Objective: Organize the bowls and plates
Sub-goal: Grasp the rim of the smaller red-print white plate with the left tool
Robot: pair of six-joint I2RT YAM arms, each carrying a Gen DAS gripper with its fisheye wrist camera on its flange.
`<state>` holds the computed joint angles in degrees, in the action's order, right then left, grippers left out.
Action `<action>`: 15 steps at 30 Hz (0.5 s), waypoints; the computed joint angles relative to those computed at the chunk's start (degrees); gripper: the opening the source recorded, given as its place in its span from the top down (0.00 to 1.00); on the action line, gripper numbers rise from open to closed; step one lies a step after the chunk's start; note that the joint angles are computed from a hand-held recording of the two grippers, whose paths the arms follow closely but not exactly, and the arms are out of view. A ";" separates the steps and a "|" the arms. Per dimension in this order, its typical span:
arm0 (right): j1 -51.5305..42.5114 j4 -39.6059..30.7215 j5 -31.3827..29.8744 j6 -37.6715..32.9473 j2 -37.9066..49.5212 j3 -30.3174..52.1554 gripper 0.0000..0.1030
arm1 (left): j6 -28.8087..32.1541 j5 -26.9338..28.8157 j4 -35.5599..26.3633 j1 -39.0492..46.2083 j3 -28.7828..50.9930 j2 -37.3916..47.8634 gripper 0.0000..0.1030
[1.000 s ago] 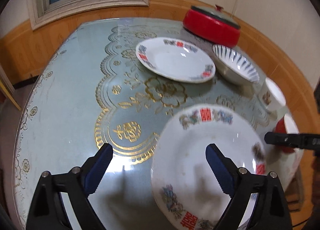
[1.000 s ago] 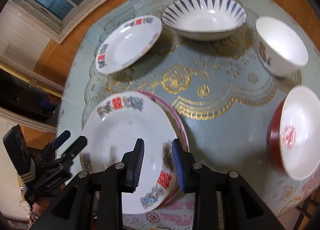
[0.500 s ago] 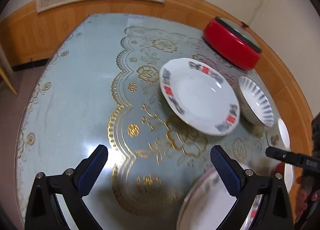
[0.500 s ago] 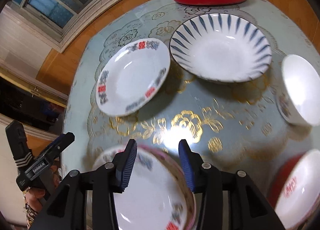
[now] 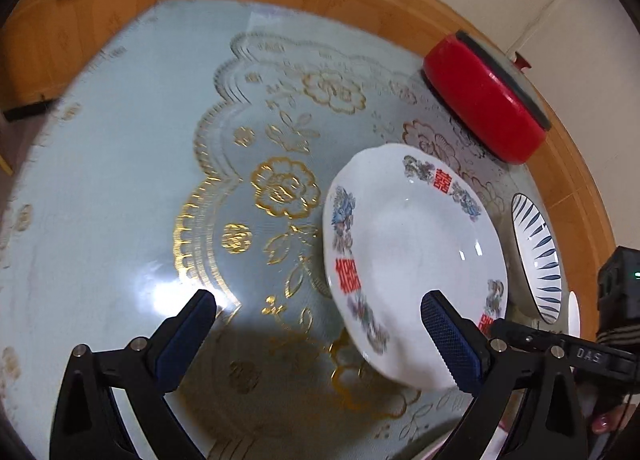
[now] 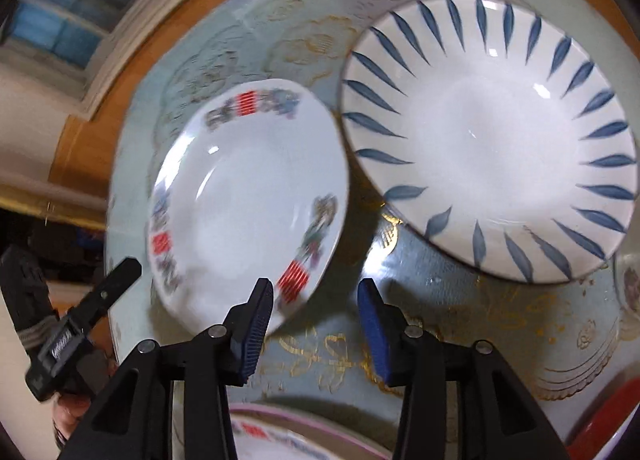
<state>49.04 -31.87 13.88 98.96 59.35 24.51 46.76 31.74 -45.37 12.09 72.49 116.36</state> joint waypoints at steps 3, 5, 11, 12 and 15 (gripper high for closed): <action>-4.58 6.28 -3.04 -1.20 -0.06 -3.28 0.57 | -1.70 -0.30 0.88 -2.32 1.22 2.11 0.00; -6.89 7.46 -4.18 -3.61 1.44 -3.18 0.57 | -2.86 -1.50 2.86 -3.87 0.97 2.41 0.00; -12.99 11.03 -6.40 -10.86 8.98 -0.24 0.57 | -5.32 -1.56 3.90 -6.98 3.97 5.19 0.00; -13.67 12.41 -6.55 -11.66 10.23 -0.12 0.56 | -5.66 -1.69 4.79 -7.41 3.94 5.30 0.01; -14.60 14.17 -6.68 -11.60 11.86 0.24 0.59 | -5.21 -2.55 6.28 -8.46 4.31 5.97 0.14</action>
